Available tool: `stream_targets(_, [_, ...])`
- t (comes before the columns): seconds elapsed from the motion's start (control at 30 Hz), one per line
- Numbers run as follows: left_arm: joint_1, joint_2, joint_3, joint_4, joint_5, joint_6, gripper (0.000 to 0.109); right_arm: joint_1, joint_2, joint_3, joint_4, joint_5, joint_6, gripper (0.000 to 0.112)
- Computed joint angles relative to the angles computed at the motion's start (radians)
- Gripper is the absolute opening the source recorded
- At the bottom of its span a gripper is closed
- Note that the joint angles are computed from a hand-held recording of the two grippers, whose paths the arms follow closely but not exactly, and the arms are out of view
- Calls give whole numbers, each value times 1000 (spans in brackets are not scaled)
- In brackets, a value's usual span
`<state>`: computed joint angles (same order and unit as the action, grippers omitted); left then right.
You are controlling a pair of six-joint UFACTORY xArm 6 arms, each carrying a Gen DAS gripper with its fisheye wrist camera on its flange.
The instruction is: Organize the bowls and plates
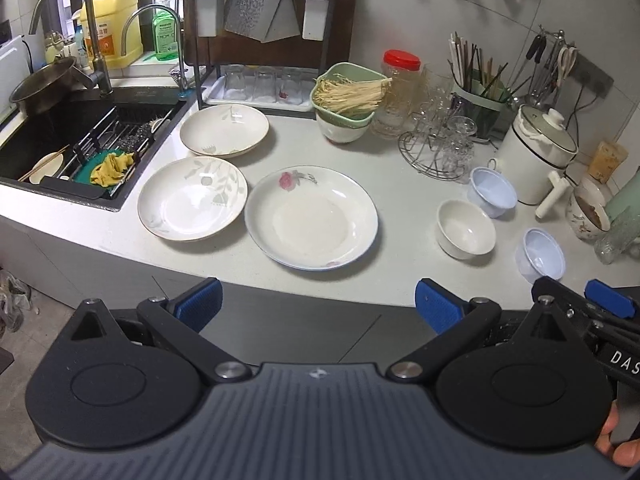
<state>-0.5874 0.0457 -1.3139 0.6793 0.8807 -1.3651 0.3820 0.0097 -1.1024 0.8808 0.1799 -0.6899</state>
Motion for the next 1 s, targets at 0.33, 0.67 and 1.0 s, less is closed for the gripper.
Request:
stream_targets(0.33, [144,31,24,-64,-187,129,103,30,102,-87,-96,-50,157,103])
stream_targets(0.67, [305,75,18,-224,-317,429,103,42,215,-180,-668,-108,795,103])
stream_targets(1.0, [439,122,-12,-359,-391,703,103,96,377,-411,-979,-9,1164,99])
